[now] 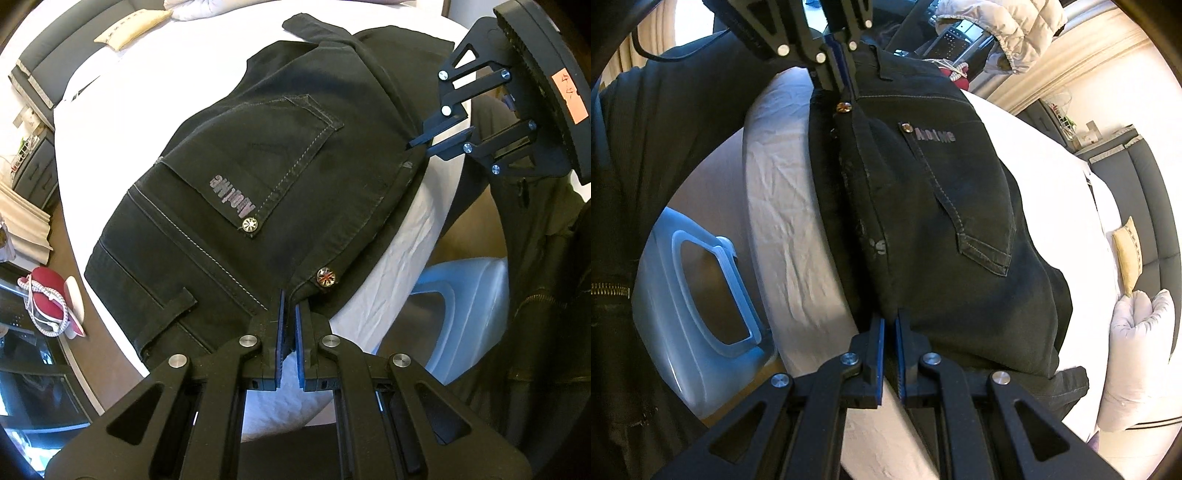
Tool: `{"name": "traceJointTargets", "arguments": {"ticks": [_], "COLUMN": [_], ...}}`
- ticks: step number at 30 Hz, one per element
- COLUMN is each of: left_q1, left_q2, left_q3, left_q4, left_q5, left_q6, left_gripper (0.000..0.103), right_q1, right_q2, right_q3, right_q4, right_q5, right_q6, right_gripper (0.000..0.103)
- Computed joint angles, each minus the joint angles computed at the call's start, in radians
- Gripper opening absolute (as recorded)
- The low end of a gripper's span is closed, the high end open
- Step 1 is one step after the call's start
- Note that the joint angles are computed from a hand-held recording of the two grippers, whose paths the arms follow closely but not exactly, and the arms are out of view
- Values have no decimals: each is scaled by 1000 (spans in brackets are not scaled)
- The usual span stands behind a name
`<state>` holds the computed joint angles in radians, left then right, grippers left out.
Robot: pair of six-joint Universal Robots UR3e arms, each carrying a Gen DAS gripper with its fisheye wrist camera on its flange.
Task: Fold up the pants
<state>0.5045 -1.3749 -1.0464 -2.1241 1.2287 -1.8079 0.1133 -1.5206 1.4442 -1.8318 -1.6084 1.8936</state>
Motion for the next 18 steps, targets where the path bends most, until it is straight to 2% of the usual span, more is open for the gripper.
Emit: {"name": "traceJointTargets", "arguments": {"ticks": [6, 12, 15, 16, 18], "left_q1": [9, -17, 28, 43, 57], "left_q2": [-36, -74, -153, -180, -262], "left_q3": [57, 62, 231, 293, 466], "left_q4": [-23, 0, -158, -211, -338], "left_q5": [2, 11, -14, -10, 23], "left_q6": [-8, -86, -38, -19, 15], "left_gripper": [4, 9, 13, 17, 19], "right_q1": [14, 15, -11, -16, -16], "right_q2": [-25, 21, 44, 46, 48], "right_q3": [40, 68, 21, 18, 25], "right_q4": [-22, -76, -27, -27, -42], "right_q5": [-7, -13, 25, 32, 31], "right_q6": [13, 72, 129, 140, 154], "right_gripper": [7, 9, 9, 9, 9]}}
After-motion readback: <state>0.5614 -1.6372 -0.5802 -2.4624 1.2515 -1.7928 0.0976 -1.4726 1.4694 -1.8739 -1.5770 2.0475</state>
